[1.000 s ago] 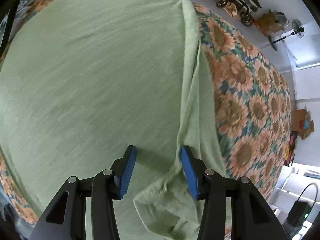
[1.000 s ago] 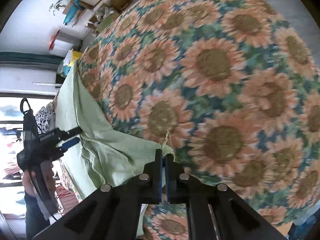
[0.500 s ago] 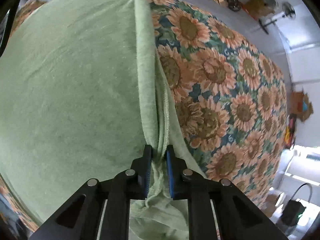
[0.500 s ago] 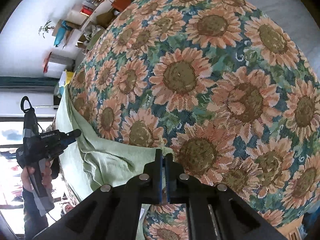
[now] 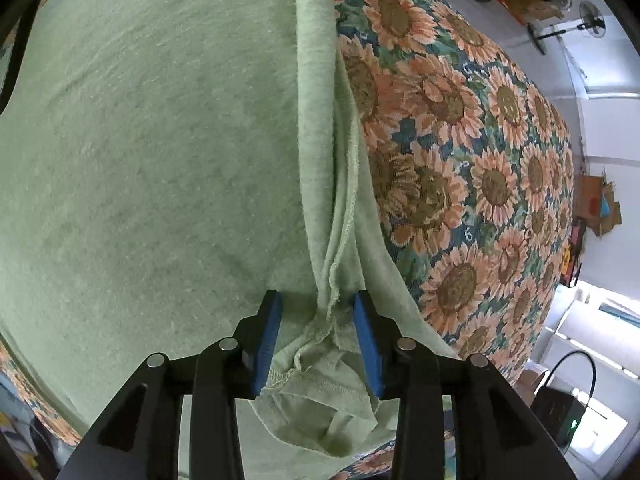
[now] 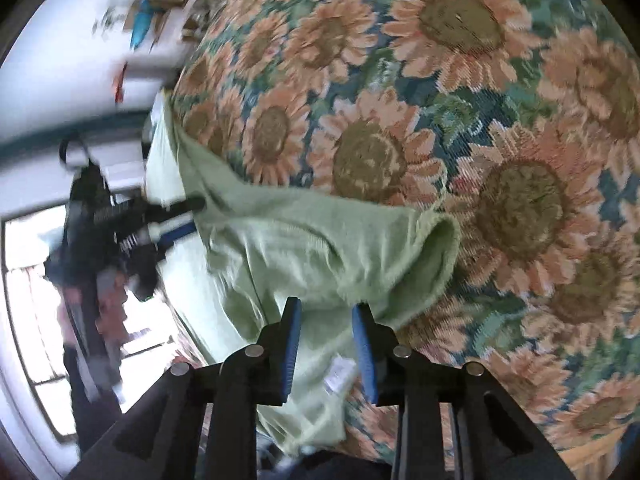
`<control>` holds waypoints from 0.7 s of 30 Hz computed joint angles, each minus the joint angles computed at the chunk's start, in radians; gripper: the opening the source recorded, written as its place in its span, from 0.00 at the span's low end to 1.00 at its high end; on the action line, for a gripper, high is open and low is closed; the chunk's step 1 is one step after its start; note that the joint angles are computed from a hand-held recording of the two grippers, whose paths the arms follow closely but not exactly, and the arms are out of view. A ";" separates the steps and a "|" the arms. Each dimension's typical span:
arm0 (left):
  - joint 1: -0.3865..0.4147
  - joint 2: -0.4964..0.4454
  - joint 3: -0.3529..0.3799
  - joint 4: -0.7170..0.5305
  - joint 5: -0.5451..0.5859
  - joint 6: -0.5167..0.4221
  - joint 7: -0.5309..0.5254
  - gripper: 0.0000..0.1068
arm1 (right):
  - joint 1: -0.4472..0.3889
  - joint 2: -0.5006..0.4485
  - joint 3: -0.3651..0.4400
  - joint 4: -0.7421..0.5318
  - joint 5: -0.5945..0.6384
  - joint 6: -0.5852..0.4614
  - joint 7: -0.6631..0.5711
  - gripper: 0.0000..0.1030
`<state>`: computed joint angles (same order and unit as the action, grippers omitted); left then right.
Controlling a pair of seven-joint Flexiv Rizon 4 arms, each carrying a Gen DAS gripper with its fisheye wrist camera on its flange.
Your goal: Fold clothes
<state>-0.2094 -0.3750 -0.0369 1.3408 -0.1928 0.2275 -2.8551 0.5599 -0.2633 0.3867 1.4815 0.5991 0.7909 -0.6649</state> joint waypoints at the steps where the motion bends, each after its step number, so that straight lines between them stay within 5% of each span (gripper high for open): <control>1: 0.003 0.002 -0.002 0.006 -0.008 0.007 0.011 0.36 | 0.004 -0.003 -0.005 0.003 -0.003 0.016 0.018 0.28; 6: 0.003 0.003 0.005 0.016 0.006 0.032 0.019 0.03 | 0.030 0.001 -0.038 0.009 -0.154 -0.014 0.090 0.03; 9: 0.005 0.027 0.010 0.068 -0.004 0.134 0.014 0.03 | 0.029 0.015 -0.049 0.026 -0.207 0.007 0.118 0.01; 12: 0.020 0.009 0.003 0.029 0.002 0.083 0.059 0.03 | 0.007 0.027 -0.044 0.039 -0.203 0.023 0.108 0.02; 16: 0.031 0.020 0.002 0.045 -0.010 0.061 0.118 0.03 | -0.035 0.010 -0.006 -0.009 -0.057 -0.048 -0.010 0.16; 18: 0.035 0.032 0.007 0.062 -0.016 0.051 0.121 0.03 | -0.031 0.006 -0.001 0.000 -0.006 -0.011 -0.009 0.32; 21: 0.042 0.056 0.011 0.089 -0.018 0.046 0.134 0.03 | -0.024 -0.014 0.009 0.010 0.086 0.063 0.043 0.43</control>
